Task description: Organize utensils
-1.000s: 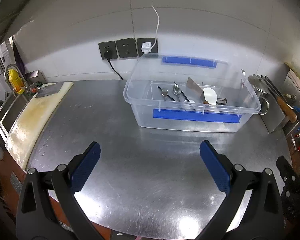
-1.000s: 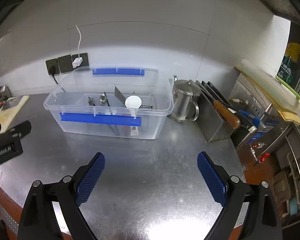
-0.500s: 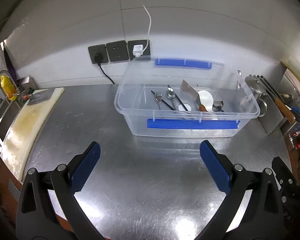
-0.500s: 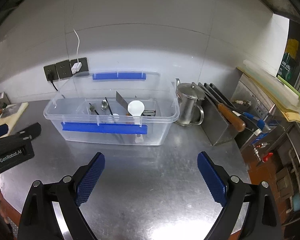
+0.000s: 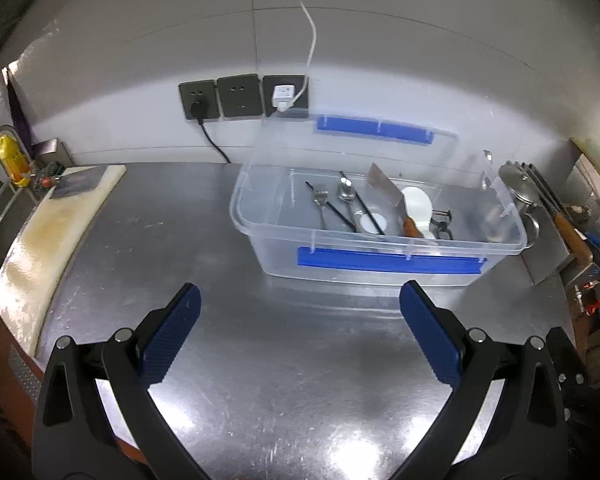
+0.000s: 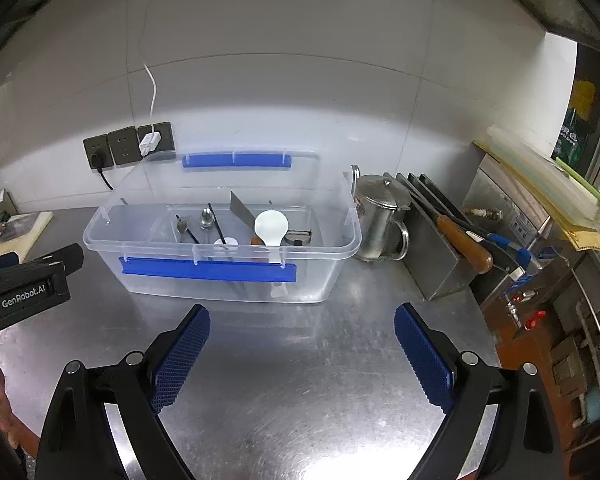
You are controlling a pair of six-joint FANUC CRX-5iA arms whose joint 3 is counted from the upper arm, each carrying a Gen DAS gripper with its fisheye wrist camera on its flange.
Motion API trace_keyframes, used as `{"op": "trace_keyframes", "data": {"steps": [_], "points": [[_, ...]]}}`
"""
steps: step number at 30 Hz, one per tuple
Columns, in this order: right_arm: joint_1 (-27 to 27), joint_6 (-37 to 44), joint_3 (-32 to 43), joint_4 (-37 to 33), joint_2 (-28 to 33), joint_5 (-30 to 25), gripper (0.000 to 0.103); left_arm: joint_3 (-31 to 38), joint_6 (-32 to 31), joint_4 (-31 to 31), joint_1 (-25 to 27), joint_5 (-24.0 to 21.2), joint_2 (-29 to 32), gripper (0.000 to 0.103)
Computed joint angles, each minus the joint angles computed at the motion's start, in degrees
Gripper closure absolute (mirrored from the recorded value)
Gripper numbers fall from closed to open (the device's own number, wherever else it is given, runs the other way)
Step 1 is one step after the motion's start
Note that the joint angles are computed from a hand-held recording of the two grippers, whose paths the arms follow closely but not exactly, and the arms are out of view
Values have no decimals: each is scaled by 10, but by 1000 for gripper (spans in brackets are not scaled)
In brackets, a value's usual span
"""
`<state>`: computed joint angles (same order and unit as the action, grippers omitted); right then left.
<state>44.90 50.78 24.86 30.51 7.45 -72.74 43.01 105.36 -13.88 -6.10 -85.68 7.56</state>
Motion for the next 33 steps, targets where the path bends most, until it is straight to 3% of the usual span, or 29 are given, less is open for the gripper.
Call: {"op": "trace_keyframes", "data": {"steps": [7,13,19,23,29,33], "points": [[-4,-4,2,-8,1,-1,10,7,-10,-2,-8,-2,4,7],[13,-14,-9,40,6,-21,10,50,9,-69,-37,-57,24,7],[17,-33,-27,56,-5,-14,10,34,-5,-63,-38,-44,12,7],[13,-40,-30,33,-16,4,10,0,9,-85,-51,-7,-14,7],[11,-25,-20,-7,-16,1,10,-1,-6,-10,-13,-33,-8,7],[16,-18,-22,-14,-16,-2,10,-12,-20,-27,-22,-41,-13,7]]}}
